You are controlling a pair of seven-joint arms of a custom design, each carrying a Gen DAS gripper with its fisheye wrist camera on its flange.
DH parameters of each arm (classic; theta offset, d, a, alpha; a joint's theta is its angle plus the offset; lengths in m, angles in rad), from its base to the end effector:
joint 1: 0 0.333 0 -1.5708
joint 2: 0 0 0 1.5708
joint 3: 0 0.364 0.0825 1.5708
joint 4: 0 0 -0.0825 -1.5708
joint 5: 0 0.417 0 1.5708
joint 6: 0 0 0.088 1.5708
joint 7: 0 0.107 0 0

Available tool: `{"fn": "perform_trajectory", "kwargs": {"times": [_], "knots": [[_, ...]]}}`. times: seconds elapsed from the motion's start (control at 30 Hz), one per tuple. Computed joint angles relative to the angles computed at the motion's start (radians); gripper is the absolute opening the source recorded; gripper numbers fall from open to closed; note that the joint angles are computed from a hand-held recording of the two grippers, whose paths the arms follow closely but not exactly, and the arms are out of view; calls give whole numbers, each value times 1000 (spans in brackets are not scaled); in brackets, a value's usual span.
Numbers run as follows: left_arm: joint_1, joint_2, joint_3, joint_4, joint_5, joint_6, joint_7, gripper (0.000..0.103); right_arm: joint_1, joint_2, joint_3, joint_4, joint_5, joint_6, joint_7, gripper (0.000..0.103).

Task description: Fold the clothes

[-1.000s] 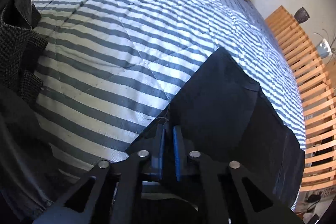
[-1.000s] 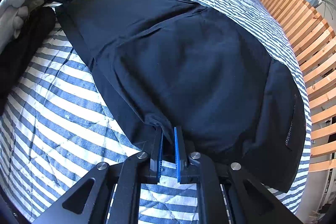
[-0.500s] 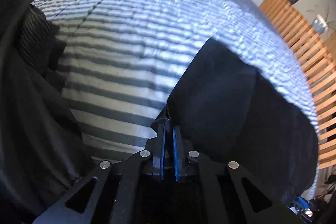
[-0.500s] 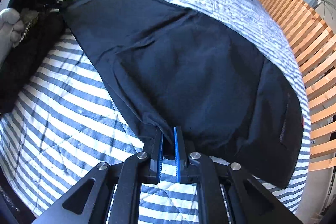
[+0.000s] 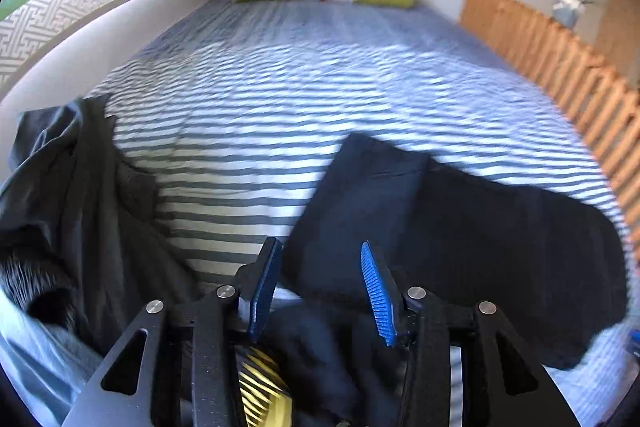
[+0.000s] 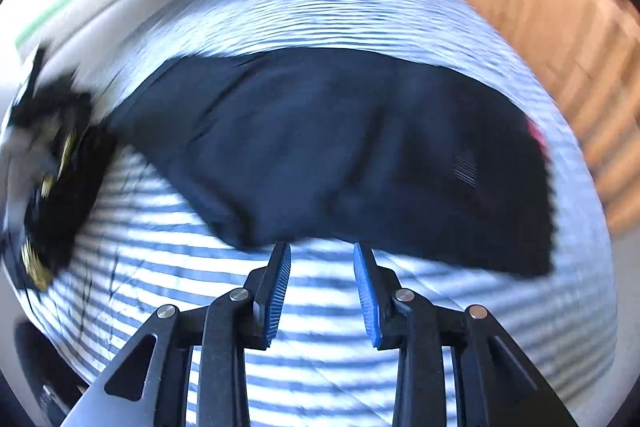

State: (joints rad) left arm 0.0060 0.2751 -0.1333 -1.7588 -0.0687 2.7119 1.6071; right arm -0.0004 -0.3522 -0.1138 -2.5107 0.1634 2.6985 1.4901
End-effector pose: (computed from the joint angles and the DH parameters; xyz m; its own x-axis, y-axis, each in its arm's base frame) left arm 0.7191 -0.0791 0.5217 -0.1194 -0.9900 0.0747 -0.7772 0.0464 -0.6276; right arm 0.4712 -0.0625 0.4923 -0.1275 -0.9829 -0.1332 -0.8424 0.1782 -0.5086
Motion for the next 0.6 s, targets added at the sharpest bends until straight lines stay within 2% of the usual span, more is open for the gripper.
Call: {"fn": "perform_trajectory", "kwargs": {"times": [0.03,0.07,0.1,0.17,0.2,0.23,0.3,0.37,0.43,0.5,0.57,0.6], "knots": [[19,-24,-35,-27,-62,12,44,54,-25,-9,0,-8,-18,-5,19,30],[33,-44,-68,-49,-130,17,94,64,-47,-16,6,-15,-40,-5,40,30],[40,-53,-94,-56,-198,6,139,69,-59,-17,3,-17,-49,-8,51,30],[64,-62,-156,-66,-408,-51,253,69,-52,-13,-15,-14,-30,-6,44,30],[62,-55,-162,-61,-464,-84,271,69,-44,-11,-20,-12,-14,-2,40,30],[53,-35,-160,-44,-503,-142,246,69,-33,-6,-24,-9,2,3,33,30],[34,11,-138,-14,-554,-202,176,69,-14,-4,-22,-13,23,22,18,30],[12,55,-106,6,-547,-211,77,69,-1,-12,-15,-20,32,36,9,30],[-1,80,-73,12,-510,-184,-28,69,22,-9,-13,-18,48,48,-7,30],[-8,93,-49,15,-457,-135,-92,69,41,-4,-10,-13,59,50,-23,30],[14,107,-50,23,-436,-81,-93,69,57,13,-3,5,62,45,-38,30],[1,110,-22,27,-375,-60,-134,69,63,26,6,16,58,47,-44,30]]}}
